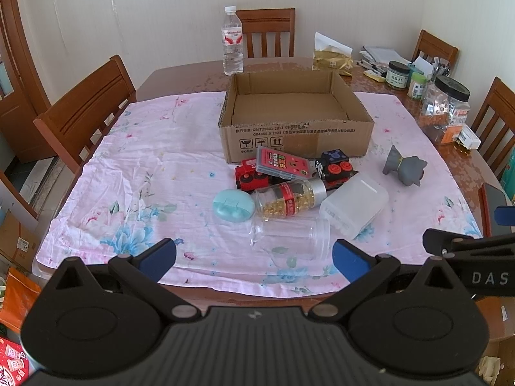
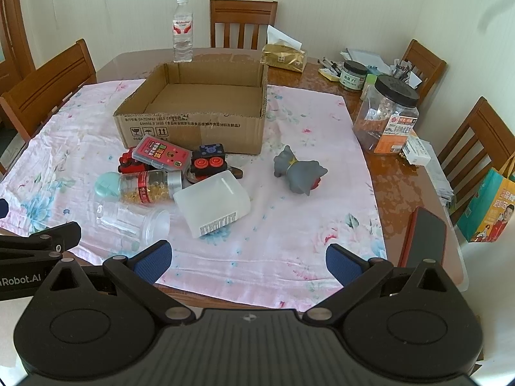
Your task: Organize rigid objects
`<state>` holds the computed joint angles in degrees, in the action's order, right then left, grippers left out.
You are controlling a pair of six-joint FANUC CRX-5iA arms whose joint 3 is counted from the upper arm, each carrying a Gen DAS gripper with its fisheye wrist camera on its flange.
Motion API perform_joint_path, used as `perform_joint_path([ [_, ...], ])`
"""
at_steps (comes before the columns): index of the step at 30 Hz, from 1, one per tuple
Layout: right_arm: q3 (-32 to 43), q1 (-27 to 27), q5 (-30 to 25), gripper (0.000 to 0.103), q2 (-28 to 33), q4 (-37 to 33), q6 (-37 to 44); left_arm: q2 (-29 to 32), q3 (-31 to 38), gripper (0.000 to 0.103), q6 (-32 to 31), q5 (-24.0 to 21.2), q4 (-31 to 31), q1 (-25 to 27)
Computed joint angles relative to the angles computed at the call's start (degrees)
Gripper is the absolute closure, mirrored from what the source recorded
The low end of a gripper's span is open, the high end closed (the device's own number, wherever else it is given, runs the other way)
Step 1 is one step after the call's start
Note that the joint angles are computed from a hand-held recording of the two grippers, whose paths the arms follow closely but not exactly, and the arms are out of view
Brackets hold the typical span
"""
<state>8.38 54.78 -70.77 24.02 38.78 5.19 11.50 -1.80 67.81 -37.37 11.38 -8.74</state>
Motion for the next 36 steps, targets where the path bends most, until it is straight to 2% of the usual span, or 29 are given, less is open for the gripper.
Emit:
perform_joint_path([
  [36,-1.0,-0.2,0.7,0.000,-0.6,1.2,0.0,0.4,0.6,0.000,0.9,0.2,-0.4,-0.4],
])
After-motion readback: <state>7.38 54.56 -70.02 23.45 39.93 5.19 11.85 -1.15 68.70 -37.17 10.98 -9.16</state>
